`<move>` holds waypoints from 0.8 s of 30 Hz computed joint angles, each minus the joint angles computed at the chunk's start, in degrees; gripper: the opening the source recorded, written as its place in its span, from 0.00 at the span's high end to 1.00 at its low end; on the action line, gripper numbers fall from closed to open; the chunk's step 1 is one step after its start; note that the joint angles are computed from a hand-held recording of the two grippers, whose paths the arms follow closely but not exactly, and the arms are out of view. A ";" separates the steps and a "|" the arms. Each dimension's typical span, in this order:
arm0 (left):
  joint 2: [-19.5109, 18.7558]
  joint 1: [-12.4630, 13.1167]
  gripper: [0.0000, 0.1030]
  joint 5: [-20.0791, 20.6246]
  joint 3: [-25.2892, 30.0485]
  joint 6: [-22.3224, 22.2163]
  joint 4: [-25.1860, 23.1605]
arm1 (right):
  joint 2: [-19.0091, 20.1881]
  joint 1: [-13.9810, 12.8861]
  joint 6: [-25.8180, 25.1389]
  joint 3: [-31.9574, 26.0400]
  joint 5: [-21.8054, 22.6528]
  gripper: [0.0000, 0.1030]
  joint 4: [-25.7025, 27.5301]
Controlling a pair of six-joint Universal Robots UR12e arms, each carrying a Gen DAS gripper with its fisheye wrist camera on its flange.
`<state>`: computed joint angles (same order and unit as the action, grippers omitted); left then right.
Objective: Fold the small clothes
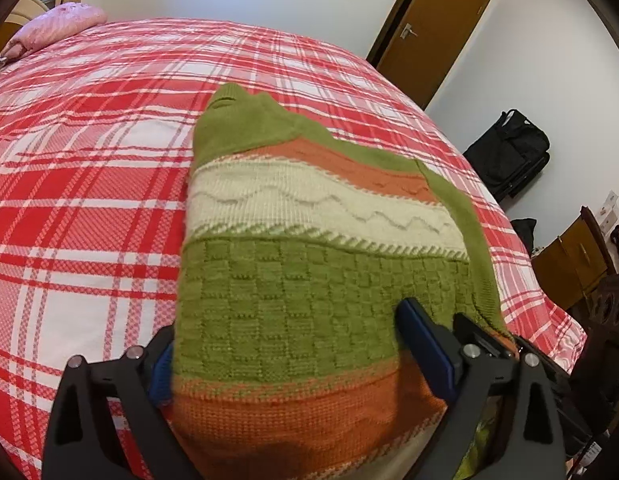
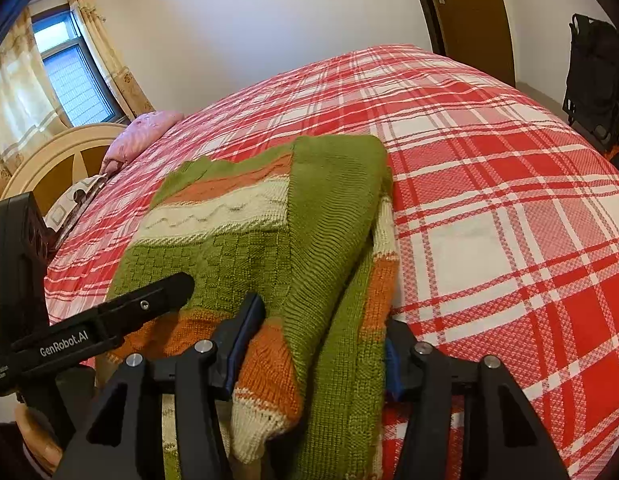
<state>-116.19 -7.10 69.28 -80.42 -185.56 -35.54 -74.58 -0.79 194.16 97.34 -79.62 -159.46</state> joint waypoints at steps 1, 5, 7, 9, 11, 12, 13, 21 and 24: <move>0.06 -0.08 0.09 0.33 0.00 0.12 -0.03 | -0.01 0.13 -0.03 -0.12 -0.31 0.47 0.30; 0.73 -0.21 0.28 0.97 -0.83 0.29 1.09 | -0.13 0.77 -0.68 -0.66 -1.45 0.62 1.40; 1.35 -0.58 0.41 2.20 -1.21 1.38 1.57 | -0.39 1.37 -0.68 -0.80 -3.08 0.67 1.90; 1.63 -0.93 0.52 3.49 -1.04 2.03 1.21 | -0.78 1.83 -0.86 -0.66 -4.54 0.70 1.97; 2.01 -1.01 0.57 4.19 -0.95 2.17 0.54 | -1.28 2.40 -1.35 -0.39 -6.11 0.72 1.58; 2.27 -0.95 0.59 4.15 -1.08 2.06 0.45 | -1.71 2.78 -1.53 -0.11 -6.99 0.72 1.20; 2.55 -0.94 0.60 4.18 -1.30 2.05 0.41 | -2.09 2.93 -1.58 0.23 -7.39 0.72 0.81; 5.43 -1.57 0.62 6.07 -4.64 3.96 1.29 | -5.86 4.34 -2.12 3.75 -10.61 0.73 -2.27; 6.39 -1.77 0.62 5.51 -5.67 4.28 0.82 | -7.37 4.89 -2.39 5.05 -12.35 0.73 -2.41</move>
